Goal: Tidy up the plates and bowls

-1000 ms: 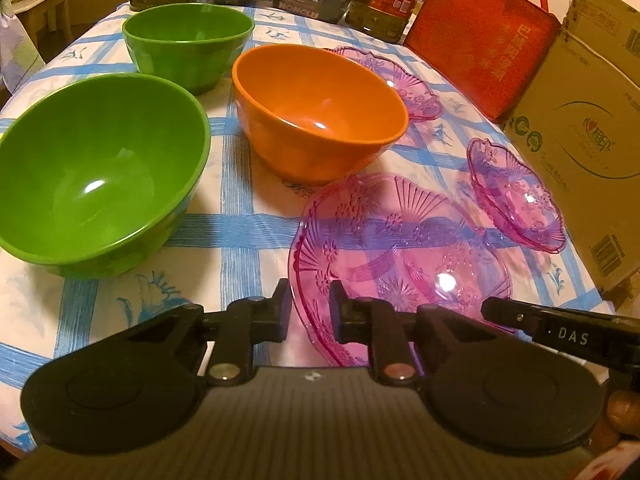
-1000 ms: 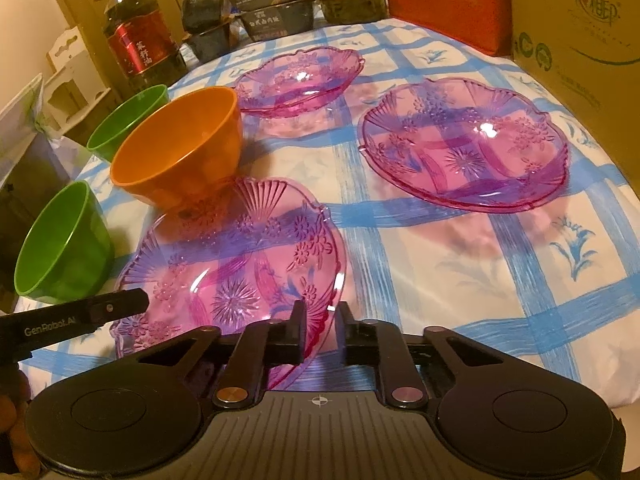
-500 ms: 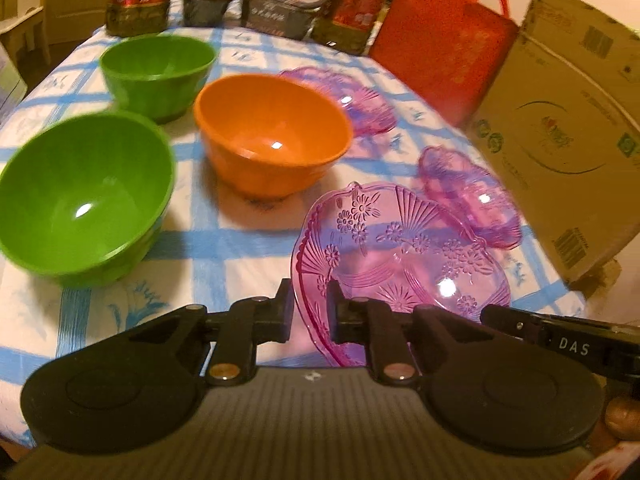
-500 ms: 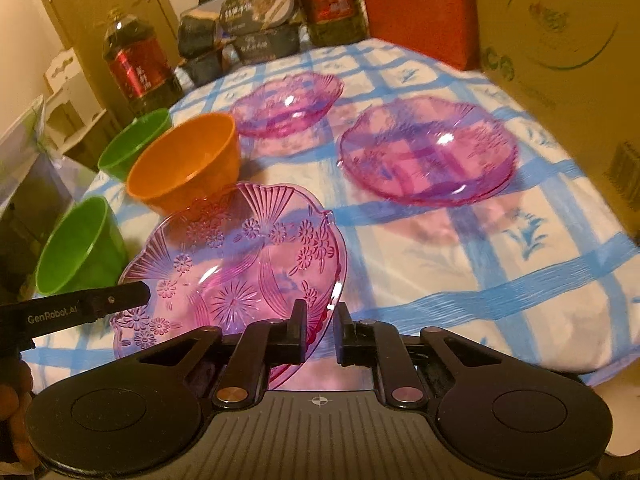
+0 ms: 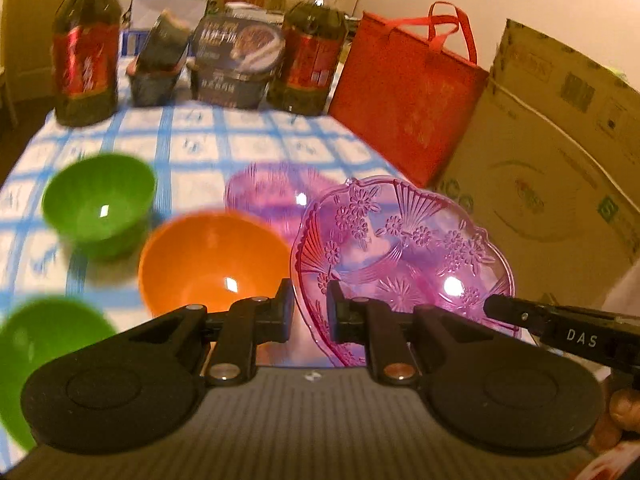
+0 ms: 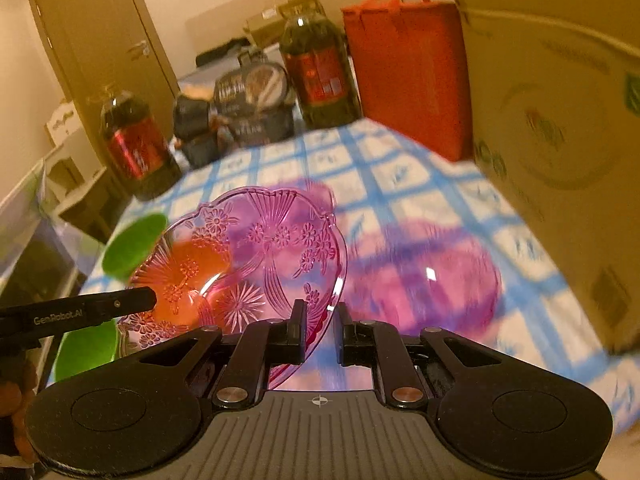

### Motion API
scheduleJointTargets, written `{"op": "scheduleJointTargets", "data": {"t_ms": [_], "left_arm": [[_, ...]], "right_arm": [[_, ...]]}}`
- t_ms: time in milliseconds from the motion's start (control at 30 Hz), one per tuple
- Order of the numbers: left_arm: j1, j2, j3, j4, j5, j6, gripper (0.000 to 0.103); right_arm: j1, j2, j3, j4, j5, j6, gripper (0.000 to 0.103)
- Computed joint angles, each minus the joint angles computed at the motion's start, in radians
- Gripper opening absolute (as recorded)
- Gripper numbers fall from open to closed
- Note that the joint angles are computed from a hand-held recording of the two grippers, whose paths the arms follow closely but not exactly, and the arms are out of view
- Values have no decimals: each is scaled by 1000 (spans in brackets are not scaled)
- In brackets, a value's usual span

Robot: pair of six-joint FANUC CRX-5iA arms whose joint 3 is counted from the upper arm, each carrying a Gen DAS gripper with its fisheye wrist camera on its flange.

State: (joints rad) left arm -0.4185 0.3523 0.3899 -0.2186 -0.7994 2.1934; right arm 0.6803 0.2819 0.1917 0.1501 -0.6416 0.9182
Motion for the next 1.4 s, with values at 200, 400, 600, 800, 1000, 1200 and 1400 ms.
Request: {"op": "scheduleJointTargets", "data": {"t_ms": [200,400,600,800,1000,1200,1400], "left_arm": [[74,149,213,61,-63,-107,15],[130,314,438,101,-153,-197,15],[172,510,705,148,-307,-270,15],[185,592,789,158,-374,-295,15],[188,620,811,158,-401,-314,15],[190,645,847,155,-433,-315,14],[188,691,931,144,-487,-322,14]], "right_arm": [[-54,192,279,-88,-72,88,13],[-96,424,618,-176,-226,155,14],[-105,634,915,-175,-365,167,14],[-96,742,1058,-147,-439,192,14],[-96,801,1146,-148,-485,203,14],[-90,804,1135,-133,-466,196,14],[-91,816,1152,-141,-466,199,14]]}}
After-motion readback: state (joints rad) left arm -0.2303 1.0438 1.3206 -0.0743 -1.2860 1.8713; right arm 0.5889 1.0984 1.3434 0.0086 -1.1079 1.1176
